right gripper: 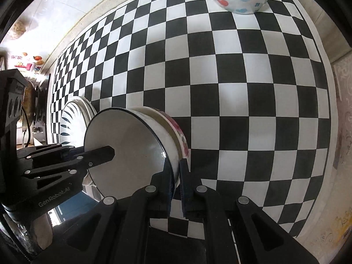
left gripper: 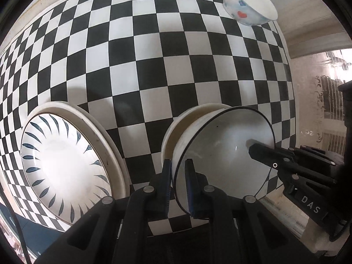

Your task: Organize plates and bowls

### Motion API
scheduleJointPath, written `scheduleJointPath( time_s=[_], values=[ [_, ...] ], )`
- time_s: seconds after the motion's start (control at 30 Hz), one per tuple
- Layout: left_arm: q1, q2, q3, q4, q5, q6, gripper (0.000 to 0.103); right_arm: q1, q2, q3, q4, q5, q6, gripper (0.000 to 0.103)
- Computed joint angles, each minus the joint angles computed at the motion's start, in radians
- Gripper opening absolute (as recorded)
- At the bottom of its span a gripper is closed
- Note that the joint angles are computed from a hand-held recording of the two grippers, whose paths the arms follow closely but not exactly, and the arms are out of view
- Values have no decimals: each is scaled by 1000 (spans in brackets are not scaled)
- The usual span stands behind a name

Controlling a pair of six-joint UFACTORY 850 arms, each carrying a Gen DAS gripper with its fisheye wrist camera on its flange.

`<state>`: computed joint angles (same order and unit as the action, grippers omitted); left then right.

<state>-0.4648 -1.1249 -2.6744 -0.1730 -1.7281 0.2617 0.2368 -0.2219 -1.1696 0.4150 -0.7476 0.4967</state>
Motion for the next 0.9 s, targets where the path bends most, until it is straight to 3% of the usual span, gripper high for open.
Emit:
scheduleJointPath(
  time_s=[0.27,0.53,0.9],
  values=[
    [-30,2,9,68,10,11,11,-11,-35,-46,12,-58,17,9],
    [-81,127,230,201,165,29,12,6,-54,-94,-71,-108,70,9],
    [-94,208,324,200,238,-5,12,11,-23,-87,-91,-96,84,9]
  ],
)
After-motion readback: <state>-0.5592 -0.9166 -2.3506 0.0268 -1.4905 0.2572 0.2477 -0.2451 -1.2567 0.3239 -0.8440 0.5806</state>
